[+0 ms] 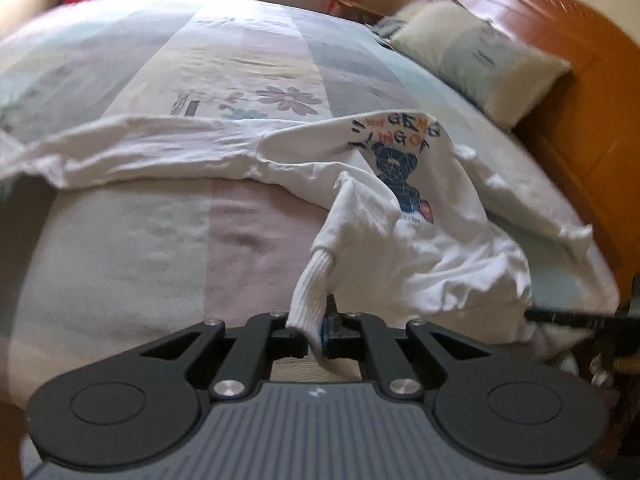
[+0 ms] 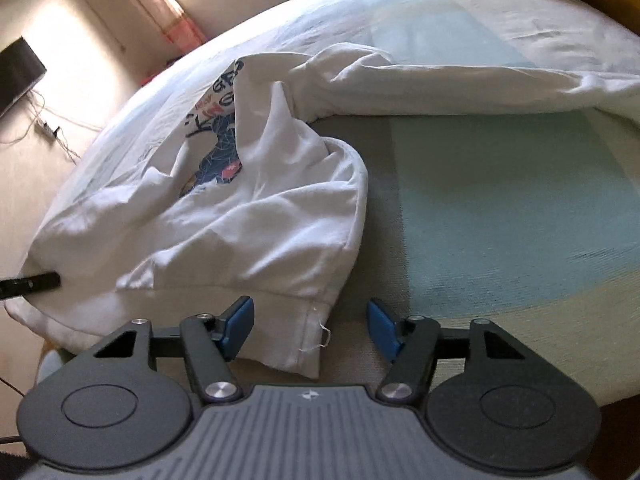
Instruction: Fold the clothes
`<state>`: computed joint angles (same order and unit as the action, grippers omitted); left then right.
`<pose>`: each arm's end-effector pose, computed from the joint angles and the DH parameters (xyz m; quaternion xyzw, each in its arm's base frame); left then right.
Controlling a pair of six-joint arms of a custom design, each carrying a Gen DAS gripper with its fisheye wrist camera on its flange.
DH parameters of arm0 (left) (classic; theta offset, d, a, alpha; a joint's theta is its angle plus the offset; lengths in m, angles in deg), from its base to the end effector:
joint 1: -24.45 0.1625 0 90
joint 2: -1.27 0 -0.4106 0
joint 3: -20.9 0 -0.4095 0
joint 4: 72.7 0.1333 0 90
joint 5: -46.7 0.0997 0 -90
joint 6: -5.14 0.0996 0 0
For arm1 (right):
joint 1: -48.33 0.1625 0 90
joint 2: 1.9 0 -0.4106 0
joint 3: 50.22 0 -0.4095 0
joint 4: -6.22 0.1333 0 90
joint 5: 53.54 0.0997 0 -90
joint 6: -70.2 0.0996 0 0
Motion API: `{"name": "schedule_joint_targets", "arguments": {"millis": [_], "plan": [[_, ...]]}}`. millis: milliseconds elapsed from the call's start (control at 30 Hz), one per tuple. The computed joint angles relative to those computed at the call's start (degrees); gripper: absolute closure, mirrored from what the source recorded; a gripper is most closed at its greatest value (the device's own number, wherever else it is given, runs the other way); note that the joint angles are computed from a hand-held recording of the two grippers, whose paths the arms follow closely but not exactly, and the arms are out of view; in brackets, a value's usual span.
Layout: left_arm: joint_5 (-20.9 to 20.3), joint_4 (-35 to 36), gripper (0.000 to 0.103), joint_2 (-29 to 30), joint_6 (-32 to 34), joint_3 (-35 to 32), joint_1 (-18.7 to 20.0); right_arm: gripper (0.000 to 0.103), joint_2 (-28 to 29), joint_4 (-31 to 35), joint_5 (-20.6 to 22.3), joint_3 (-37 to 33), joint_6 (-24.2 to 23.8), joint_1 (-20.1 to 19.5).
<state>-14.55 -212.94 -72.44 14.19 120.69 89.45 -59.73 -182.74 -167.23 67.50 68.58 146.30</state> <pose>-0.0934 -0.6291 0.3377 0.2277 0.9209 -0.2344 0.2123 0.1699 -0.5406 0.1478 0.0087 -0.9249 0.3375 0.1750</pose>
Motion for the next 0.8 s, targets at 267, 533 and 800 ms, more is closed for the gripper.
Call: {"name": "schedule_joint_targets", "arguments": {"millis": [267,533,800], "plan": [[6.1,2.2,0.099,-0.1,5.0,1.6,-2.0,0.094,-0.7,0.1,1.4,1.3,1.1,-0.2],[4.7,11.8,0.091,-1.3,2.6,0.4,-1.9,0.093,-5.8,3.5,-5.9,2.2,-4.4,3.0],[5.8,9.1,0.065,-1.2,4.6,-2.0,-1.9,0.057,-5.5,3.3,-13.9,2.3,-4.6,4.7]]}}
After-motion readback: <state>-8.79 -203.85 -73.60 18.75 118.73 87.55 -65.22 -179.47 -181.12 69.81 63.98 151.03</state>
